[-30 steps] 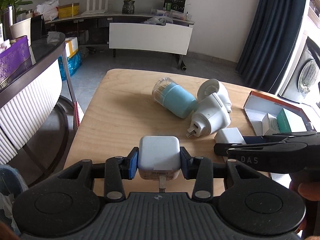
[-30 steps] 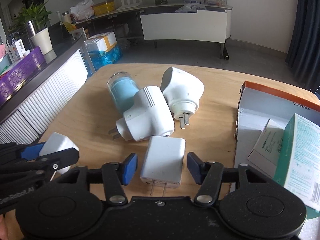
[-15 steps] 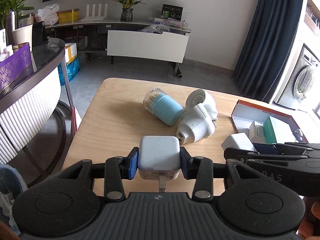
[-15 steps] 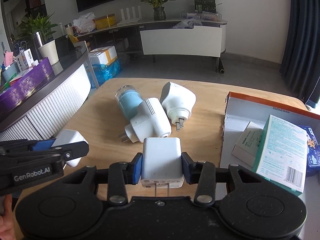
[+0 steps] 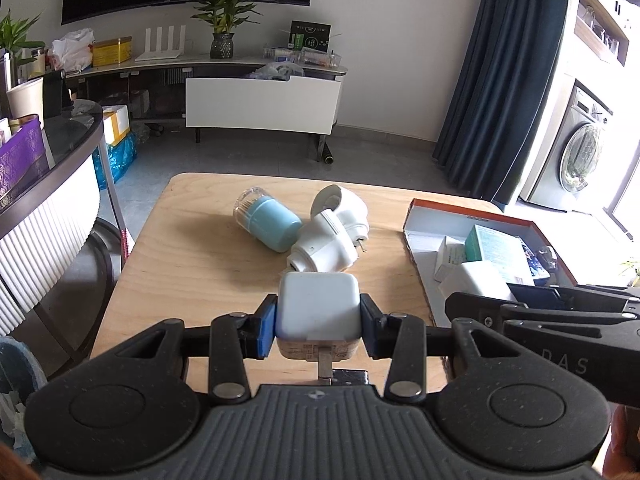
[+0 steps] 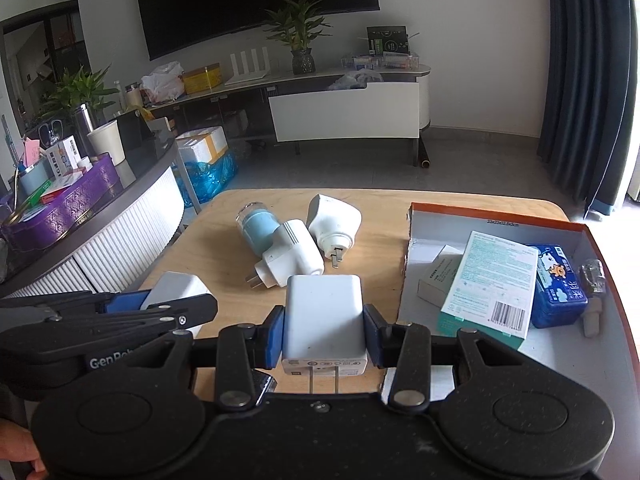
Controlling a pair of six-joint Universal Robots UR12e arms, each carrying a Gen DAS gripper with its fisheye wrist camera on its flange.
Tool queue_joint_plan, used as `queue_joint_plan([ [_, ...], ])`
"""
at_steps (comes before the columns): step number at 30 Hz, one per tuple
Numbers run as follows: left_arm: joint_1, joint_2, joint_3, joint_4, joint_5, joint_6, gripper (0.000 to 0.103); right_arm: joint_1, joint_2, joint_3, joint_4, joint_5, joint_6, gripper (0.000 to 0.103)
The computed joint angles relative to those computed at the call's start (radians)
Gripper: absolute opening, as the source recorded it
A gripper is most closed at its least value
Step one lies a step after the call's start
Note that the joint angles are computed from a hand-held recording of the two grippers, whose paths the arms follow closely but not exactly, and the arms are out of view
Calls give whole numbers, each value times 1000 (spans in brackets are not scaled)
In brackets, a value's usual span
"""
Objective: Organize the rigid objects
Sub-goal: 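Carry both held white chargers over the orange-rimmed lid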
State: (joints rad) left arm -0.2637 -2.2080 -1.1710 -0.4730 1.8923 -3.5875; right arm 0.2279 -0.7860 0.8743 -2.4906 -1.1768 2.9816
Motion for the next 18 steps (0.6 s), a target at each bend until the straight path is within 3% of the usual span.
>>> queue_joint_plan([
  [18, -30, -3, 14, 1, -18, 23, 42, -30, -83, 134, -90, 2, 37, 50],
])
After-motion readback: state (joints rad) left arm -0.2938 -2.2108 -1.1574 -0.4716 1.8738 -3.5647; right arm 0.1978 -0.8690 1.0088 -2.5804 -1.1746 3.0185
